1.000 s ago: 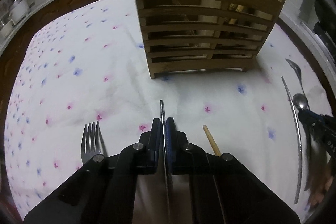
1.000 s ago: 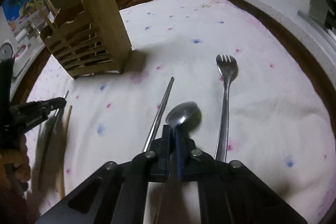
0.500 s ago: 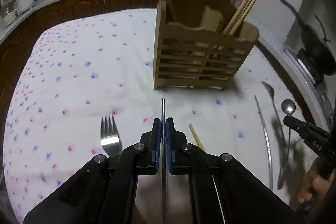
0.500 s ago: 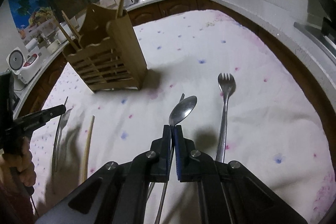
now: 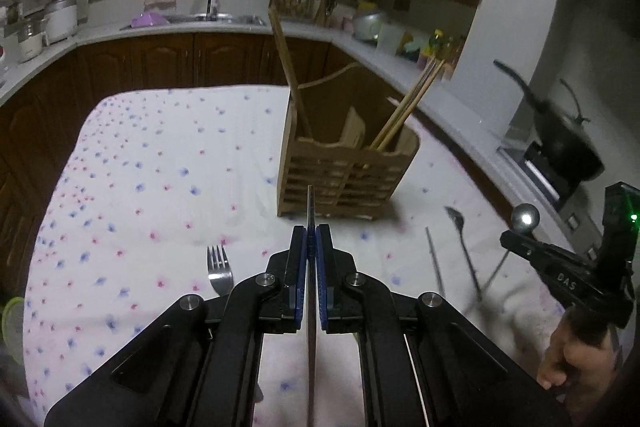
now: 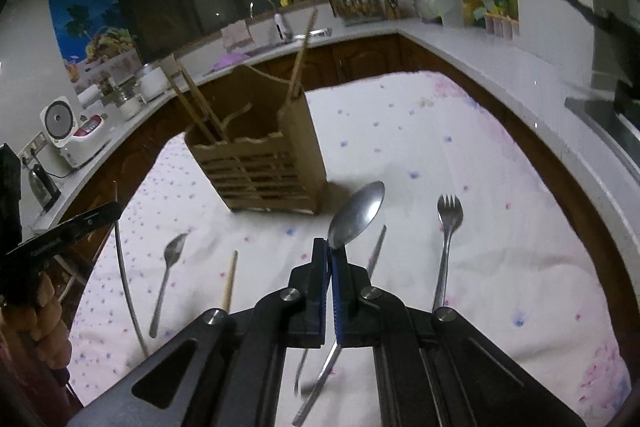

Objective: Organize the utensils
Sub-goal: 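Lift the metal chopstick and spoon with both tools and carry them over the holder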

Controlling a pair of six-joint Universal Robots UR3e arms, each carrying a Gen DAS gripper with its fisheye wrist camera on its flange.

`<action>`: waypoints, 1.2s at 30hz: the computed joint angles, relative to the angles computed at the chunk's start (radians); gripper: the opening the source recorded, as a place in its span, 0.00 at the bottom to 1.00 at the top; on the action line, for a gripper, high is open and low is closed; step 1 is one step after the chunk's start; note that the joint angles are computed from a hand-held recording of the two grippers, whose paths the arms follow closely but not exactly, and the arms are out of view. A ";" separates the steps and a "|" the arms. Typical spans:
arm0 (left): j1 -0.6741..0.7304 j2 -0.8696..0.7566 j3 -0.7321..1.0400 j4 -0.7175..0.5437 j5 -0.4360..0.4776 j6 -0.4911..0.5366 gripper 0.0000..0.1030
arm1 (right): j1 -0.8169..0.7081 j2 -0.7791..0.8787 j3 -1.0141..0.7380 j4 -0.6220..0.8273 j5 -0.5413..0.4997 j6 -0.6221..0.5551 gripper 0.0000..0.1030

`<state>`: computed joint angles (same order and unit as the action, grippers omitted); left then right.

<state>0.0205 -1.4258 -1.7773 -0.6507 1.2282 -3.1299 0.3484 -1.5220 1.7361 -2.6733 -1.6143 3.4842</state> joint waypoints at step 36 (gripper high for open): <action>0.133 0.115 -0.010 0.230 -0.107 -0.186 0.04 | 0.074 0.048 -0.202 -0.006 -0.084 -0.044 0.02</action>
<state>0.1531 -1.3106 -1.7876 -0.4206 1.1209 -3.3160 0.4224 -1.4736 1.5345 -2.6796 -1.6982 3.4399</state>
